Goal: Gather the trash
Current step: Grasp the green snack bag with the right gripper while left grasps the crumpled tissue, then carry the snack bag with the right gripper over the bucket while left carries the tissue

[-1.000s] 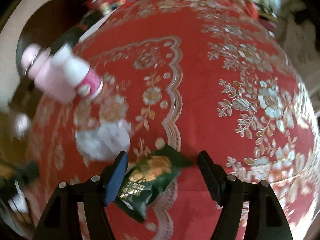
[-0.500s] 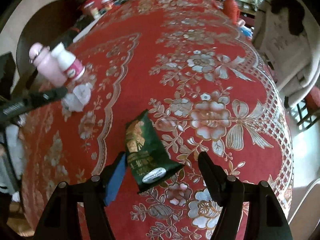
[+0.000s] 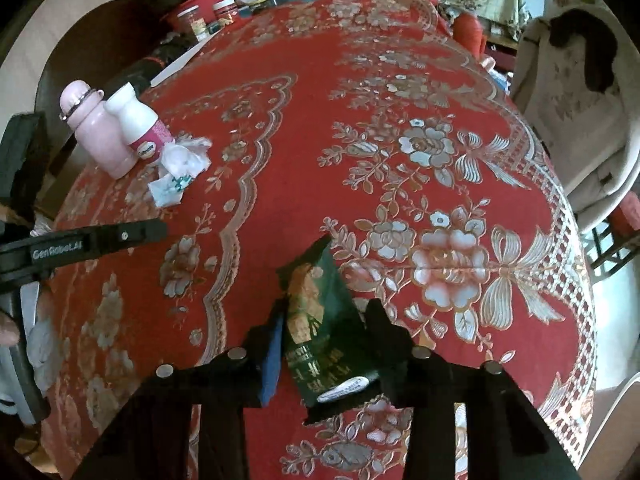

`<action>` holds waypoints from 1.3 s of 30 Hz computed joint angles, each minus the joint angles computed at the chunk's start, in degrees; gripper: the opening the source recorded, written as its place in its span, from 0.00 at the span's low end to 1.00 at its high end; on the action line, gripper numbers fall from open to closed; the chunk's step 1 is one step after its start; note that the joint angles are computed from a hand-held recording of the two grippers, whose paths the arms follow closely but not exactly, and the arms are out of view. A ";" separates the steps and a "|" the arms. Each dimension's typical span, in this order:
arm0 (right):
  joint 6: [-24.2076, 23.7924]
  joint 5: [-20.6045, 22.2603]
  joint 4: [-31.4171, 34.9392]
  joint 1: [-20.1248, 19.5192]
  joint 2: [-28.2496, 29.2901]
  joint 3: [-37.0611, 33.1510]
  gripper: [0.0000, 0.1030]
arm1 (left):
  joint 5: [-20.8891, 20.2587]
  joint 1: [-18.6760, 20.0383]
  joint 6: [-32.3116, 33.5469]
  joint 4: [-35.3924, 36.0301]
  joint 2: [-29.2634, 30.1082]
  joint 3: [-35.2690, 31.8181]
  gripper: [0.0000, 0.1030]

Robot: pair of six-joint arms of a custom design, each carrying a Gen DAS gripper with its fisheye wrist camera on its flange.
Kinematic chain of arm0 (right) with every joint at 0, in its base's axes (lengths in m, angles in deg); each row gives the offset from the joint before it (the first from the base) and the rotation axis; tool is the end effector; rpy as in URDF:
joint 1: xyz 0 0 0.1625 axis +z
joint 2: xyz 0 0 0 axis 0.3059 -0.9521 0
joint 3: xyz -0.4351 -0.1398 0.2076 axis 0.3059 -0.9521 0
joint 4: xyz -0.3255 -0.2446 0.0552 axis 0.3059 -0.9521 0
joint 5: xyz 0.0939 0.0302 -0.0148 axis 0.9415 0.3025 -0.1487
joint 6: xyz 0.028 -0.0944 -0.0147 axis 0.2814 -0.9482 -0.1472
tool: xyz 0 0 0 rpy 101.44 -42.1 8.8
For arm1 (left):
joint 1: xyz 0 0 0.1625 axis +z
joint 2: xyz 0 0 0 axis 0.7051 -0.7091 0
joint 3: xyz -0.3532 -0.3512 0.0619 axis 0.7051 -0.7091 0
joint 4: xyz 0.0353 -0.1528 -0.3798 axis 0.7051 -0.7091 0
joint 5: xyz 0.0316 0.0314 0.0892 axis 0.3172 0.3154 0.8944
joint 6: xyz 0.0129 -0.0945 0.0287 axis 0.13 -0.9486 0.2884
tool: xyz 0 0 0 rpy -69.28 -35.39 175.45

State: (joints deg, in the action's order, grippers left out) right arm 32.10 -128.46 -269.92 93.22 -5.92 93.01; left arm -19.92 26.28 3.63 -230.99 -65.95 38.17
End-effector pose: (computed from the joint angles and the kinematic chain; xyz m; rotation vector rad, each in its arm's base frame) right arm 0.3016 -0.5511 -0.0303 0.5591 -2.5684 0.3479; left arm 0.0062 -0.5471 0.2881 0.0486 2.6616 -0.5382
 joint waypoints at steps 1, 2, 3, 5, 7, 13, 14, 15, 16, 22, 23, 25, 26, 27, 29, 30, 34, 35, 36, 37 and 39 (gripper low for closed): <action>0.41 0.46 0.06 -0.02 -0.36 0.42 0.33 | 0.16 -0.42 -0.29 -0.21 -0.66 0.62 0.10; 0.55 0.48 -0.20 0.12 -0.61 0.82 0.33 | 0.36 -0.83 -0.30 -0.51 -1.16 1.04 0.10; 0.71 0.46 -0.42 0.22 -0.79 1.14 0.33 | 0.93 -1.38 -0.38 -0.87 -1.65 1.36 0.10; 1.35 1.01 -0.60 0.23 -1.26 1.71 0.33 | 1.56 -2.04 -0.39 -1.88 -2.39 1.46 0.14; 1.82 1.46 -1.24 0.22 -1.58 2.18 0.33 | 1.18 -2.11 -0.29 -2.73 -2.19 0.66 0.36; 2.61 1.38 -2.84 0.26 -2.22 3.58 0.33 | 3.10 -1.51 0.02 -8.08 2.20 -2.38 0.58; 2.83 1.38 -3.10 0.24 -2.33 3.87 0.33 | 4.02 -1.45 0.53 -8.34 3.14 -2.97 0.58; 2.98 1.45 -3.34 0.22 -2.43 4.13 0.33 | 5.05 -1.39 1.03 -8.35 4.18 -3.63 0.58; 3.12 1.53 -3.63 0.22 -2.53 4.40 0.33 | 6.07 -1.27 1.49 -8.05 5.24 -4.37 0.58; 3.43 1.79 -5.30 0.74 -3.26 6.43 0.33 | 3.83 0.22 0.87 -5.48 6.31 -5.25 0.17; 3.55 2.03 -5.54 0.74 -3.41 6.75 0.33 | 3.51 -0.02 0.86 -5.84 5.79 -4.49 0.15; 3.80 2.91 -6.22 0.73 -3.80 7.51 0.33 | 3.31 -0.89 0.19 -5.42 4.34 -2.88 0.14; 3.90 3.36 -6.58 0.75 -4.00 7.89 0.33 | 3.23 -1.55 -0.38 -5.25 3.39 -1.76 0.13; 3.91 3.77 -6.80 0.72 -4.16 8.14 0.33 | 3.36 -2.21 -0.93 -5.16 2.65 -0.77 0.13; 3.98 4.45 -7.62 0.92 -4.79 9.25 0.33 | 4.12 -4.14 -2.68 -4.53 0.67 1.86 0.13; 4.03 4.55 -7.95 1.08 -5.09 9.78 0.33 | 4.32 -5.01 -3.65 -4.33 -0.18 3.09 0.13; 4.87 5.55 -9.27 1.19 -6.65 12.36 0.33 | 4.84 -9.18 -8.23 -3.15 -3.45 8.70 0.13; 5.12 5.88 -9.43 1.10 -7.01 12.89 0.33 | 5.16 -10.19 -9.19 -2.91 -3.98 9.88 0.13; 5.31 6.11 -9.67 1.04 -7.49 13.67 0.33 | 5.47 -11.14 -10.07 -2.77 -4.49 11.00 0.13; 5.33 6.17 -9.74 1.02 -7.78 14.11 0.33 | 5.88 -12.40 -11.28 -2.52 -4.94 12.26 0.13; 5.27 6.45 -10.12 0.95 -8.57 15.21 0.33 | 6.32 -14.48 -13.39 -2.08 -5.44 14.08 0.13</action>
